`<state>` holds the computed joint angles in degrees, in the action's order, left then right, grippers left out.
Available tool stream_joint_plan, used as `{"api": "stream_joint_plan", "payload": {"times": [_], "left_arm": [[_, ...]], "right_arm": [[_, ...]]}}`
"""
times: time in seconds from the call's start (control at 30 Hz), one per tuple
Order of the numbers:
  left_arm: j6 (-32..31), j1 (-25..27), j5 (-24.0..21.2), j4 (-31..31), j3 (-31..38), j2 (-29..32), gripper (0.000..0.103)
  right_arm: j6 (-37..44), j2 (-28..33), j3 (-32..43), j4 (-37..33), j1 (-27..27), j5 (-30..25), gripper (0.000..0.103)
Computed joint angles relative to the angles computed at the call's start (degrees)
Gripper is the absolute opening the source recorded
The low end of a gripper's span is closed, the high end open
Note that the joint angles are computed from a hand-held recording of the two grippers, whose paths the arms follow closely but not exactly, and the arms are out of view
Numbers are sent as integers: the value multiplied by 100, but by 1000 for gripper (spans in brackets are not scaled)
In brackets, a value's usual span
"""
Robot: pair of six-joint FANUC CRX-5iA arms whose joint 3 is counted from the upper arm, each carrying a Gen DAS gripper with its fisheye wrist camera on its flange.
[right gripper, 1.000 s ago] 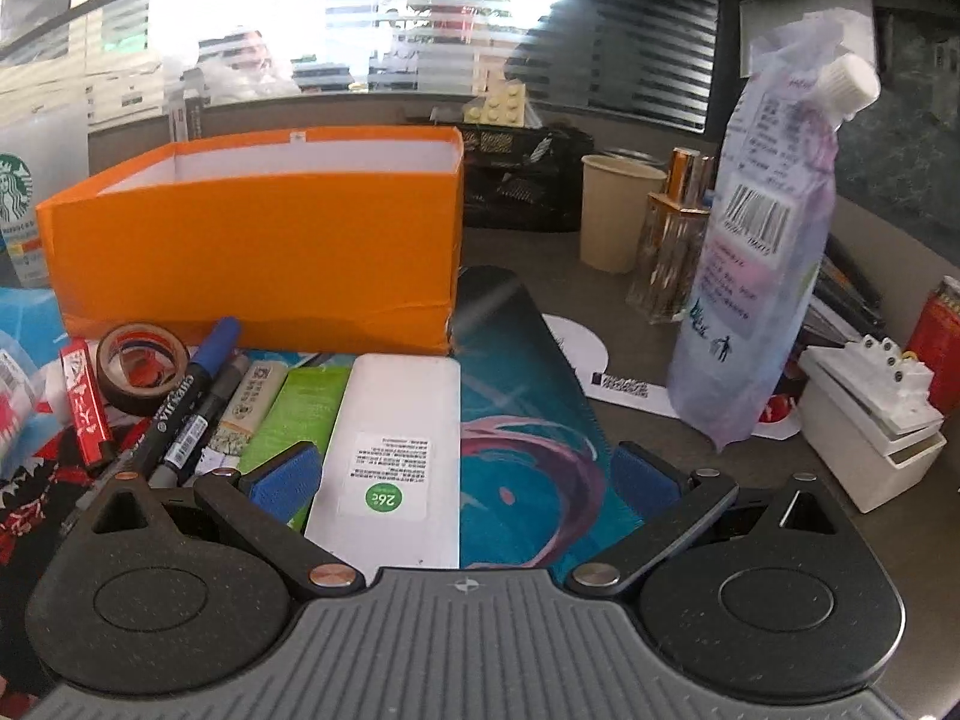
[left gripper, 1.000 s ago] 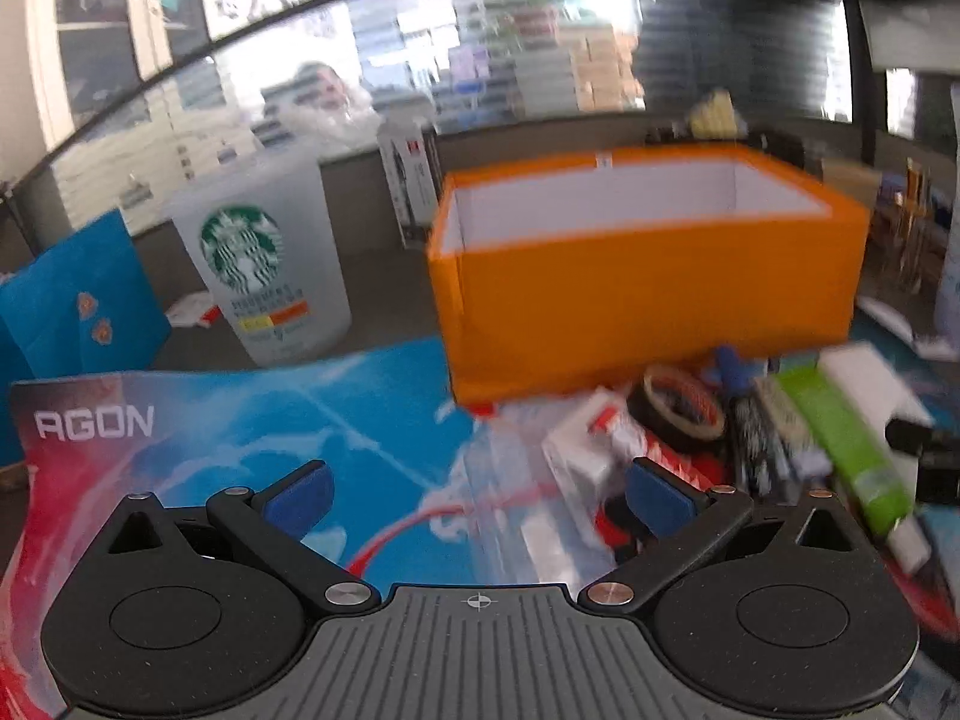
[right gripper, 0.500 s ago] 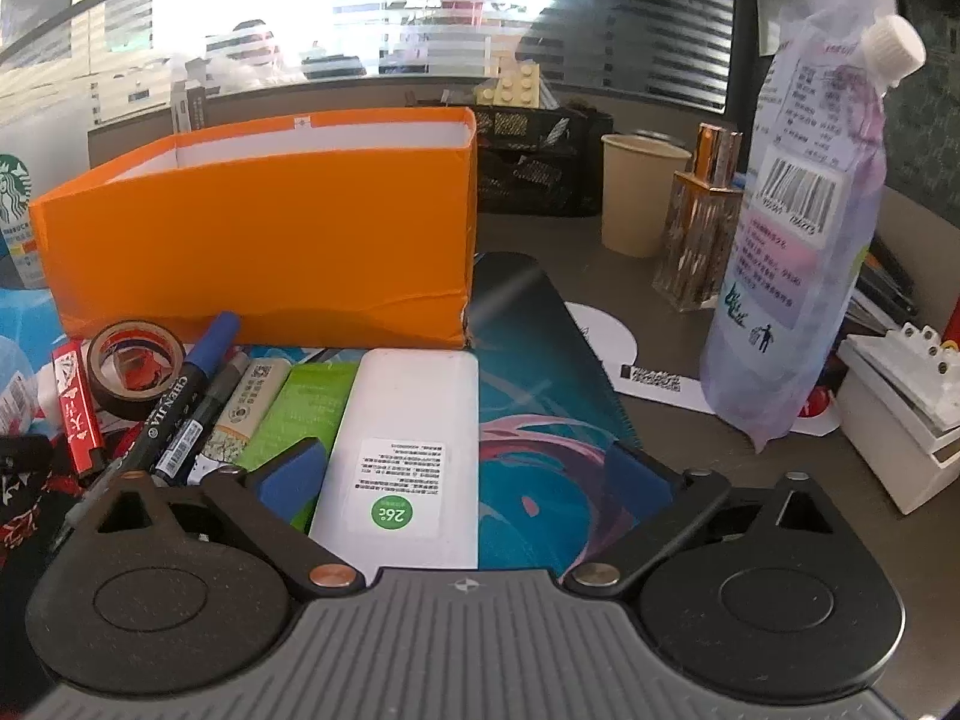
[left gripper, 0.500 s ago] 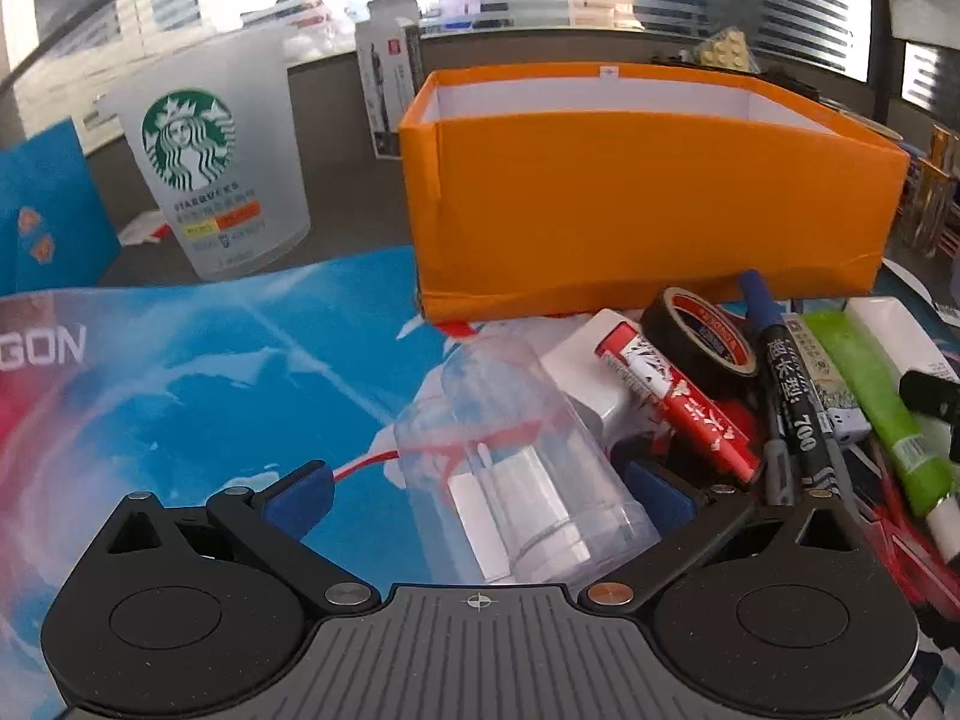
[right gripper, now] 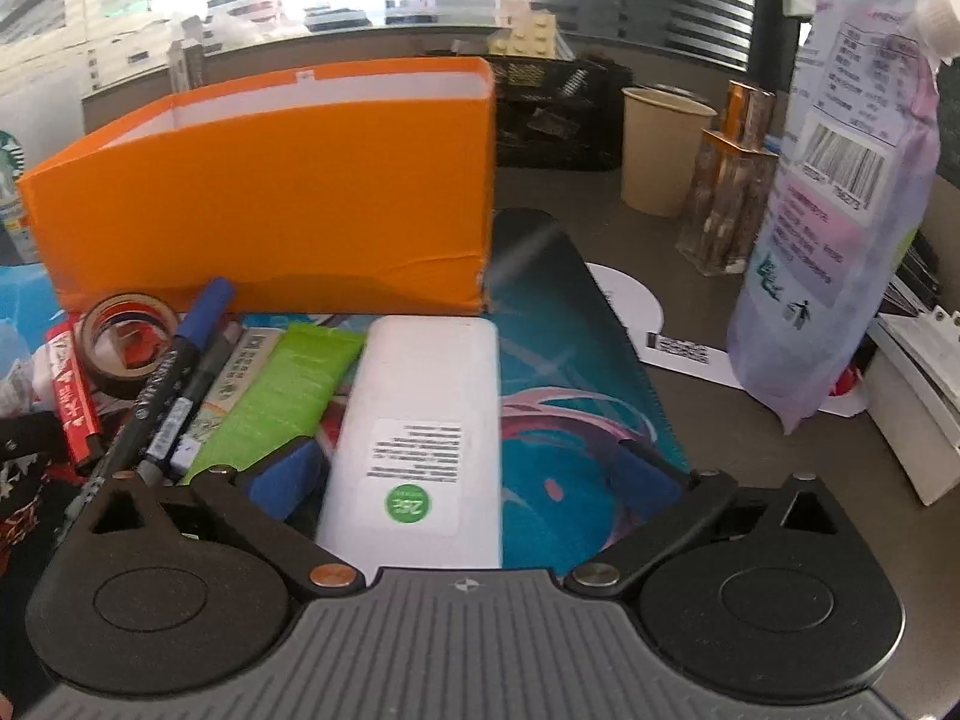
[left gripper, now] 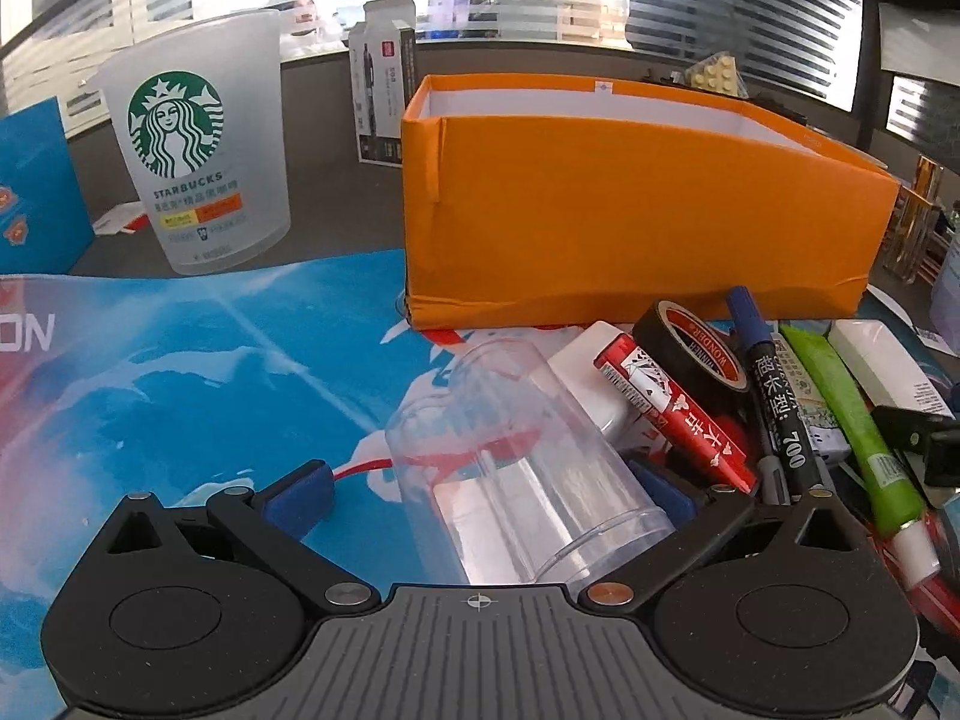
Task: Organize rigid objects
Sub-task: 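Grasp the stacked clear plastic cups with left tool while right tool grasps white power bank, then carry the clear cups with left tool into the orange box while right tool carries the power bank there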
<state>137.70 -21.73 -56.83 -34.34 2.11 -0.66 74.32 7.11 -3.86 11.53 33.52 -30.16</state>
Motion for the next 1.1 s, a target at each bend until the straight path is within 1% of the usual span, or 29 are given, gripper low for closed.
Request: {"api": "stream_joint_plan", "payload": {"times": [0.07,0.17,0.23,0.3,0.33,0.37,0.4,0.43,0.47,0.53,0.57,0.9,0.93,0.97,1.0,1.03,1.07,1.1], "left_arm": [[-116,60,85,83,-36,-19,103],[-205,122,168,145,-63,-27,103],[-354,183,262,233,-106,-49,103],[-595,281,398,390,-165,-79,103],[-675,317,436,447,-185,-90,103],[-709,329,456,468,-189,-92,102],[-711,324,470,455,-191,-93,101],[-726,318,509,450,-204,-101,95],[-723,298,578,414,-232,-129,88],[-778,292,603,420,-225,-123,88],[-836,324,640,465,-241,-129,88],[-977,457,728,711,-323,-204,86],[-930,447,737,655,-328,-227,81],[-895,422,715,579,-311,-245,65],[-815,378,668,461,-279,-254,57],[-854,395,665,470,-272,-263,57],[-1082,519,720,735,-312,-274,57],[-1106,576,751,837,-346,-290,57]], "right_arm": [[270,-11,39,-203,6,-26,103],[192,7,63,-147,26,-76,103],[117,-24,-39,-59,41,57,103],[201,-50,-66,-134,38,129,97],[349,-70,-57,-248,33,156,84],[386,-102,-98,-259,41,245,61],[372,-127,-137,-224,59,322,51],[102,-134,-231,111,106,390,51],[105,-120,-223,145,116,392,51],[322,-100,-138,-150,63,394,51],[383,-102,-143,-183,54,419,51],[17,-186,-366,54,71,664,50],[-50,-197,-403,120,67,717,50],[-146,-221,-451,189,62,780,50],[-94,-238,-440,130,57,780,50],[4,-253,-420,44,53,766,50],[-9,-270,-436,64,57,783,50],[27,-274,-427,50,64,758,50]]}}
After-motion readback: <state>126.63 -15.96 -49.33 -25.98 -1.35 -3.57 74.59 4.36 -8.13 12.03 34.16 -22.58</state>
